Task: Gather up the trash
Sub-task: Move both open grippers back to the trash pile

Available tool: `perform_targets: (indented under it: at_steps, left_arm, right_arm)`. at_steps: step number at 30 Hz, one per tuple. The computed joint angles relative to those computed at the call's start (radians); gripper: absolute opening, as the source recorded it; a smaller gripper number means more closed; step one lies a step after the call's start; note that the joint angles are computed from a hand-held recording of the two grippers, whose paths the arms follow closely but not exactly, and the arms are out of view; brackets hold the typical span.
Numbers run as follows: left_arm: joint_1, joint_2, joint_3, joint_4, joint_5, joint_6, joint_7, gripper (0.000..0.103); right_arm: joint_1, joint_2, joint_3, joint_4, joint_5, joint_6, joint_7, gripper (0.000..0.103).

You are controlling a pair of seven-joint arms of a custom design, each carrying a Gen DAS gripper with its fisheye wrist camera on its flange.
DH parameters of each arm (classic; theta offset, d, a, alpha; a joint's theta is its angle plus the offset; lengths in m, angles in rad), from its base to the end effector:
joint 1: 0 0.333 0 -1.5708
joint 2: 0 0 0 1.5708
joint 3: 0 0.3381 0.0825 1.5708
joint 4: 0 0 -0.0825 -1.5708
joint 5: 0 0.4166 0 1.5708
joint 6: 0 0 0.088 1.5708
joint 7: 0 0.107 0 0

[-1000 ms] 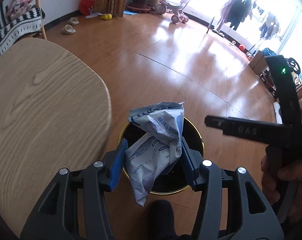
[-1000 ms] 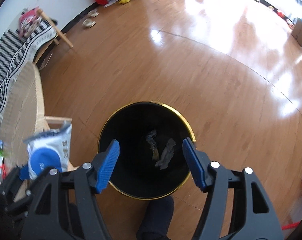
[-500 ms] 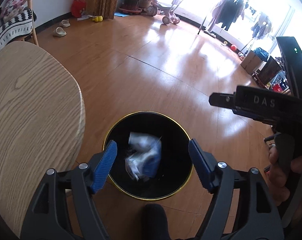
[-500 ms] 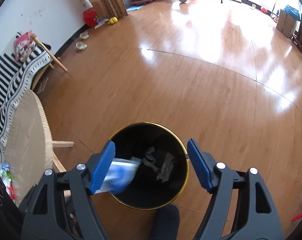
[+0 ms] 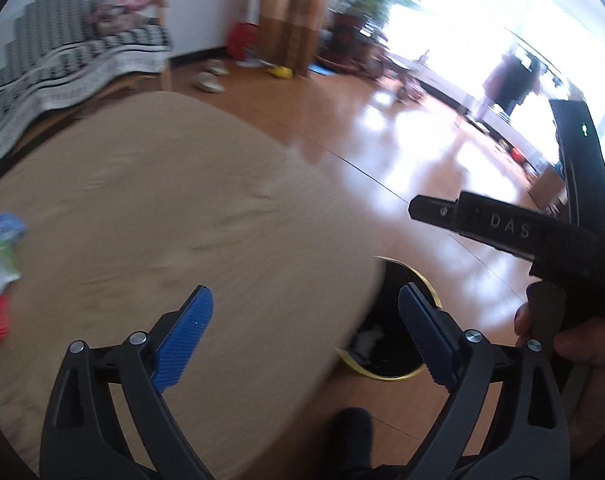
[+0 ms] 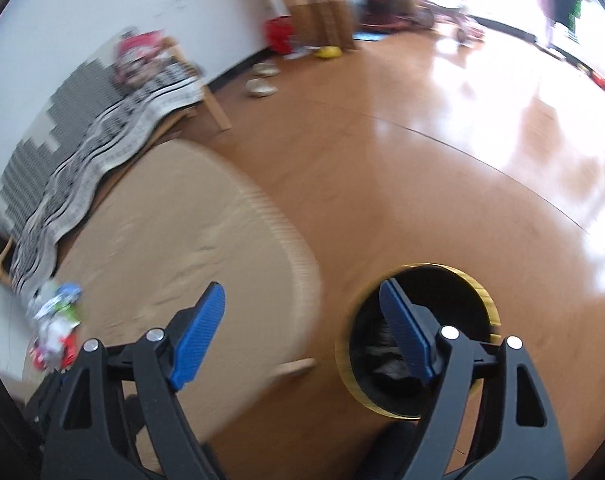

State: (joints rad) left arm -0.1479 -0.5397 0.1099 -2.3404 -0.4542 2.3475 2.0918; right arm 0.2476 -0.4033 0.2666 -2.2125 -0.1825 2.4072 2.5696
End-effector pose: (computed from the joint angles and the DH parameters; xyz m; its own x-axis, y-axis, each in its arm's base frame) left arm 0.4532 -0.0153 0.6054 -0.3789 -0.9037 0.1993 -0.7692 0.1878 -0.6107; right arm 0.4307 0.2634 0.6115 -0.2715 -0.9175 -0.2906 -0.7631 0.3892 -0.5159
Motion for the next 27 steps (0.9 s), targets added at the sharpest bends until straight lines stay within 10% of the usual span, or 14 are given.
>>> perform_targets:
  at_steps: [14, 27]
  left_arm:
    - [0.309, 0.101, 0.225, 0.165, 0.089, 0.024, 0.032, 0.092]
    - [0.549, 0.348, 0.237, 0.358, -0.002, -0.011, 0.058, 0.092]
  right_arm:
    - [0.304, 0.645, 0.058, 0.705, -0.095, 0.039, -0.189, 0.077]
    - [0.6, 1.054, -0.061, 1.291, -0.146, -0.147, -0.431, 0.077]
